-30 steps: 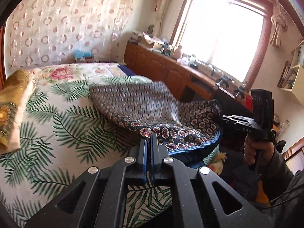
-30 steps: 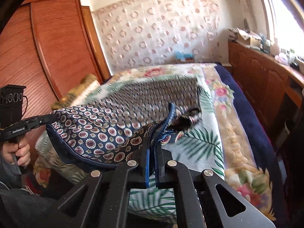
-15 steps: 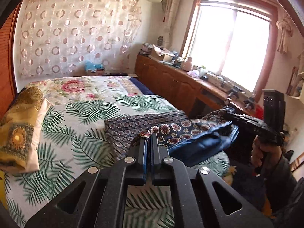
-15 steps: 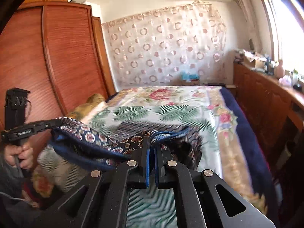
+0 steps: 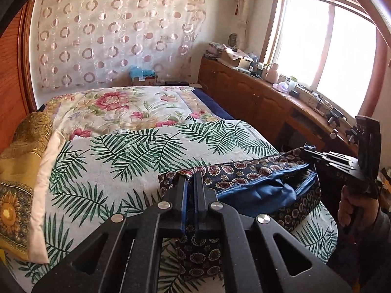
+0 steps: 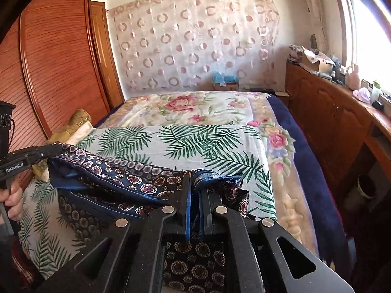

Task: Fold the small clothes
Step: 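Lift the shirt edge with both tools and fold it over the bundle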

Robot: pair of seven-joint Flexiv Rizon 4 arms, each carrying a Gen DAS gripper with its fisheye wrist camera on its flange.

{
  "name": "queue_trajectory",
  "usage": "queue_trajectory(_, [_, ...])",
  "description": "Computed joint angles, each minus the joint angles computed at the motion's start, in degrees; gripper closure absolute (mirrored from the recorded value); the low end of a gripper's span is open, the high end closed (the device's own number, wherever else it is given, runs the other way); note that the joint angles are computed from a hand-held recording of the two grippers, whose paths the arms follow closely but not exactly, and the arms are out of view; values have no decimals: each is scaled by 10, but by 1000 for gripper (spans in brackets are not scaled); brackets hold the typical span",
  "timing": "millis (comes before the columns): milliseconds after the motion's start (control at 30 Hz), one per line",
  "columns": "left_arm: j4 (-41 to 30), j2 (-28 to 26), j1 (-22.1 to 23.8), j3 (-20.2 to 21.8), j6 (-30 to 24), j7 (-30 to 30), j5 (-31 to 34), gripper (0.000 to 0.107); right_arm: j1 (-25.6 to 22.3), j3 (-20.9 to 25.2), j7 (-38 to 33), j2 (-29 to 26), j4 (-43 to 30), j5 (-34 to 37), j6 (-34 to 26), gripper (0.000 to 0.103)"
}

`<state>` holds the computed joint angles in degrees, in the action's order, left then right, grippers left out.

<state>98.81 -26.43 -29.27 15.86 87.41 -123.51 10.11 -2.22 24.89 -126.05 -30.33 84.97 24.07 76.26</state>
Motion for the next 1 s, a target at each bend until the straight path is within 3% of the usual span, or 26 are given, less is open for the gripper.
queue_trajectory(133, [-14,-2,-27,30,-6,-15,22,103,7,-7,11,20,21,-10,16,100])
queue_trajectory(267, [-9,7,-4,1,-5,-4,18,101,10,-12,22,27,29,-15,19,100])
queue_trajectory(300, [-11,8,-1,-2,-8,1,20,95,10,-12,23,24,27,-17,19,100])
queue_trajectory(400, [-4,10,2,-6,6,2,23,65,18,-21,36,22,32,-26,30,100])
queue_trajectory(467, [8,16,11,-17,26,9,15,59,12,-15,36,18,31,-29,34,100])
queue_trajectory(533, [18,22,20,-33,28,26,1,39,8,-9,35,17,32,-32,34,99])
queue_trajectory(600, [26,26,14,-31,36,35,-4,32,11,-12,39,18,35,-38,36,93])
queue_trajectory(667, [32,27,-8,-8,39,29,-4,32,12,-15,45,20,38,-46,36,88])
queue_trajectory(767, [39,25,-41,26,39,15,1,32,17,-25,61,22,46,-58,63,73])
queue_trajectory(800, [39,23,-52,38,37,9,5,32,4,-11,50,18,42,-50,70,64])
queue_trajectory(867, [40,21,-54,39,32,12,9,32,-25,22,35,14,39,-39,73,56])
queue_trajectory(1000, [35,15,-48,34,20,11,12,32,-52,43,10,18,47,-39,65,51])
